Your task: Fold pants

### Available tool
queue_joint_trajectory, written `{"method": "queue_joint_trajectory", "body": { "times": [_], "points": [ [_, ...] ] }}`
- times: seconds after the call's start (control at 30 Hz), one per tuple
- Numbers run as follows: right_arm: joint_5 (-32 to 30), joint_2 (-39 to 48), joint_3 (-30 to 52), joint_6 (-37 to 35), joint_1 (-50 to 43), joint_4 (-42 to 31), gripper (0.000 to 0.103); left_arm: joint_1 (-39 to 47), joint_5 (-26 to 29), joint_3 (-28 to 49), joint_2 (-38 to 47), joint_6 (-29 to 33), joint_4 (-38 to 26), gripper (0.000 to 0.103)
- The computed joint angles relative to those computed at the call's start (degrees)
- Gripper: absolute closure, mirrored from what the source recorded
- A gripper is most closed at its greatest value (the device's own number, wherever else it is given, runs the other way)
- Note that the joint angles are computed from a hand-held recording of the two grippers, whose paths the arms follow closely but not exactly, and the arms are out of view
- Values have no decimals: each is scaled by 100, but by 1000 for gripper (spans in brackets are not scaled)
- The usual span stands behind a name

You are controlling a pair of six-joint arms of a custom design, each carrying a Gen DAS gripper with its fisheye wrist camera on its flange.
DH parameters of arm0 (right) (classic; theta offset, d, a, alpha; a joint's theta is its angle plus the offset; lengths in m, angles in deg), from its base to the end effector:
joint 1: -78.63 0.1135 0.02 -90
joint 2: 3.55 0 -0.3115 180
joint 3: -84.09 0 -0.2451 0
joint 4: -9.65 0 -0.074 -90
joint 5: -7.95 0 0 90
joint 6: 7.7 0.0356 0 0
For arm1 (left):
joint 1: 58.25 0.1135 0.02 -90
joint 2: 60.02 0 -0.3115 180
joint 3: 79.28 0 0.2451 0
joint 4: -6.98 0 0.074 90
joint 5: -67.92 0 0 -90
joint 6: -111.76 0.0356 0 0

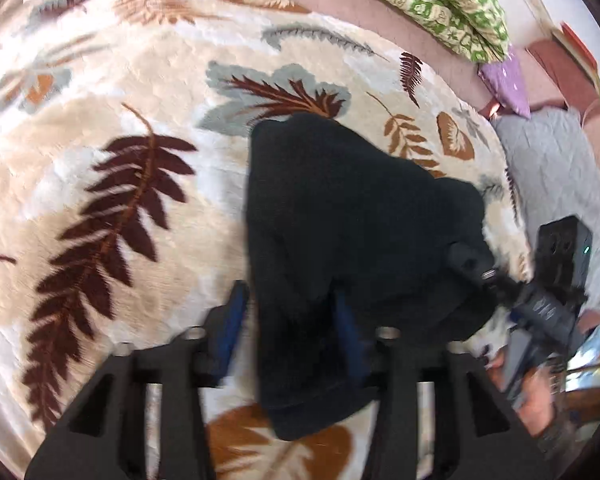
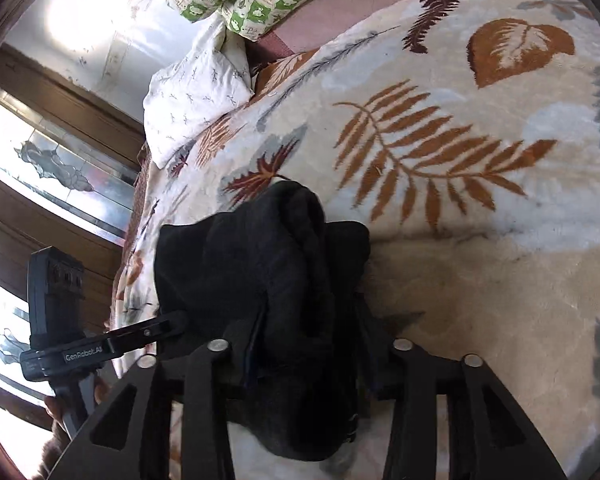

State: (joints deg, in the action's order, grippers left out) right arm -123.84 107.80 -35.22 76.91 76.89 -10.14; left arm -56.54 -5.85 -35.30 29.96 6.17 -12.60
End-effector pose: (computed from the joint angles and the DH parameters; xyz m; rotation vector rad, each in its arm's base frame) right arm 0.3230 0.0139 0.1193 -0.2539 2.5946 0.9633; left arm 0.2351 -0.0029 0.1502 -0.3258 2.6994 -0.4557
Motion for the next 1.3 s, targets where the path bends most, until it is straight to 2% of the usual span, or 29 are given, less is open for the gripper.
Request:
{"method": "queue_joint_trajectory", "body": {
  "times": [0.03, 0.07, 0.17, 0.23, 0.3, 0.4, 0.43, 0.5, 0.57, 0.63, 0.67, 0.77, 0.87, 1.0, 1.3],
  "points": [
    [-132, 40, -64, -2, -108, 148, 45, -47, -189, -138, -57, 49, 176, 30],
    [-212, 67, -102, -35, -259, 252, 40, -65, -245, -234, -45, 124, 342, 28],
    [-563, 254, 79, -671, -594, -85, 38, -5, -188, -142, 98, 227, 332, 27],
    [-673, 362, 195, -785, -680, -302, 38, -52, -278, 159, 74, 92, -131, 27],
    [-756, 230, 365, -676, -719, -819, 37, 41, -323, 86, -421, 10, -432, 28],
    [-1230, -684, 30, -628, -1003, -1000, 35, -212, -1002, -187, -1652, -442, -948, 28],
    [-1094, -1204, -135, -636, -1082, -1185, 31, -465, -1322, -340, -2179, -716, -1125, 28],
    [-378, -2069, -396, -730, -992, -1547, 13, -1063, -1884, -575, -2787, -1308, -1329, 28],
    [682, -3253, -944, -750, -711, -1658, 5, -1795, -2529, -734, -3059, -2104, -1532, 28],
    [1382, -4253, -1541, -784, -396, -1568, 2, -2595, -3090, -975, -3296, -2961, -1592, 28],
    [1774, -4662, -1765, -740, -206, -1541, 1, -2793, -3237, -1029, -3323, -3187, -1604, 28],
    [2597, -5430, -2207, -497, 374, -1617, 1, -3809, -3979, -1109, -3185, -4022, -1820, 28],
    [2810, -5771, -2406, -311, 580, -1686, 0, -4702, -4752, -1064, -2922, -4520, -2037, 28],
    [2919, -6097, -2553, -185, 764, -1720, 0, -5076, -5091, -1001, -2845, -4938, -2341, 28],
    [3229, -6140, -2554, 10, 798, -1610, 0, -5001, -5464, -892, -2653, -5291, -2782, 28]
  ]
}}
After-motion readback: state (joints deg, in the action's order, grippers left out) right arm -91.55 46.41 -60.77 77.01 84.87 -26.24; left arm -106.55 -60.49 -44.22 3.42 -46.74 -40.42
